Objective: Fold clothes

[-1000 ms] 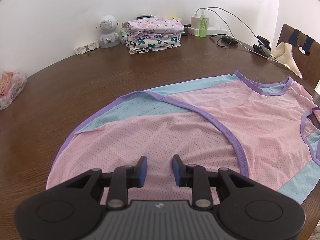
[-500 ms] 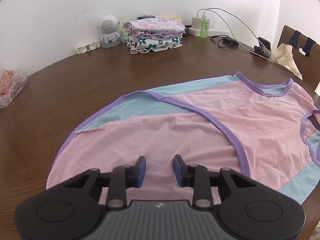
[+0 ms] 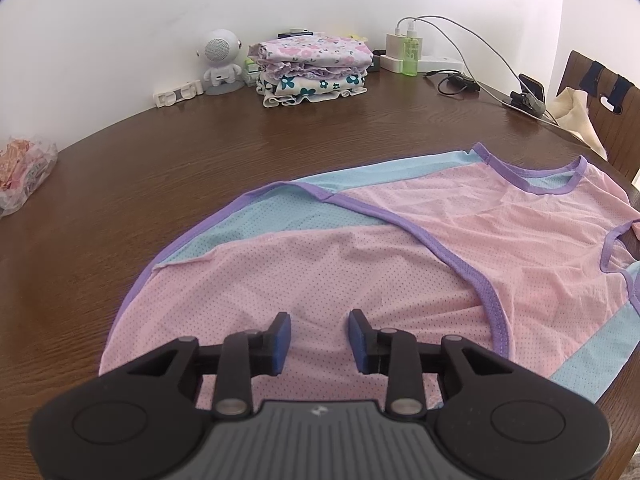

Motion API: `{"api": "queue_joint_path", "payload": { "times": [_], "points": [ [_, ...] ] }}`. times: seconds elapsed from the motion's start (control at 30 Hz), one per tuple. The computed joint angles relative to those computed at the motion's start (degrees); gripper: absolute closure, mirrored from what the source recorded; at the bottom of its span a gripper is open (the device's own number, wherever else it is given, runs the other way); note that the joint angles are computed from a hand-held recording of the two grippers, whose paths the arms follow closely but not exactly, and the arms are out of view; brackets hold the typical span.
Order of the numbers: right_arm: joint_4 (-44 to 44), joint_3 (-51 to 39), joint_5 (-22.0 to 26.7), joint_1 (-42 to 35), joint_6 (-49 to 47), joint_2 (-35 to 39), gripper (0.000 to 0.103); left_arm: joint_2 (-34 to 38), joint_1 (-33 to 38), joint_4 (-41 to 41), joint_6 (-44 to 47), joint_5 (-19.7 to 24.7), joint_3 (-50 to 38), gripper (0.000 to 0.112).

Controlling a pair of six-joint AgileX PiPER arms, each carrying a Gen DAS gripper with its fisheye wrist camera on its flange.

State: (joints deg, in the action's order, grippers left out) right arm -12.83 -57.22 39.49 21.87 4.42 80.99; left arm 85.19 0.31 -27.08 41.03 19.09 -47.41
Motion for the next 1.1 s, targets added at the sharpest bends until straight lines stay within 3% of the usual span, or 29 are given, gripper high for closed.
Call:
{"api": "queue_joint_path", "payload": {
  "times": [0.1, 0.2, 0.3, 0.5, 0.63, 0.73, 0.9, 1.1],
  "points": [
    [0.1, 0.3, -1.7, -0.6, 1.2, 1.3, 0.094, 0.0, 0.2, -0.3, 0.1, 0.0, 0.0, 0.081],
    [15.1, 0.2, -4.0, -5.7, -8.3, 0.6, 0.074, 0.0, 0.3, -0.6, 0.3, 0.0, 0.1, 0.079],
    [23.7, 0.7, -6.4, -7.2, -14.2, -0.8, 0.073, 0.2, 0.8, 0.7, -1.1, 1.8, -1.0, 0.078],
    [33.6, 0.5, -7.9, -3.5, -24.5, 1.7, 0.07, -5.9, -0.6, -6.1, 7.9, 5.8, 2.0, 0.081],
    [49.2, -0.4, -5.9, -1.0, -39.2, 5.8, 0.068, -8.7, -3.0, -3.1, 7.1, 9.6, 3.4, 0.081],
    [49.2, -1.9, -5.2, 2.0, -39.7, 8.3, 0.068, -8.6, -3.4, 0.9, 4.3, 10.0, 4.2, 0.088],
    [47.6, -4.5, 0.9, 4.4, -39.5, 10.0, 0.082, -9.2, -1.8, 2.9, 4.3, 11.4, 4.7, 0.092],
    [49.1, -7.6, 10.1, 2.8, -40.9, 10.6, 0.078, -10.0, -1.1, 7.8, 1.6, 13.5, 3.6, 0.091]
  ]
}}
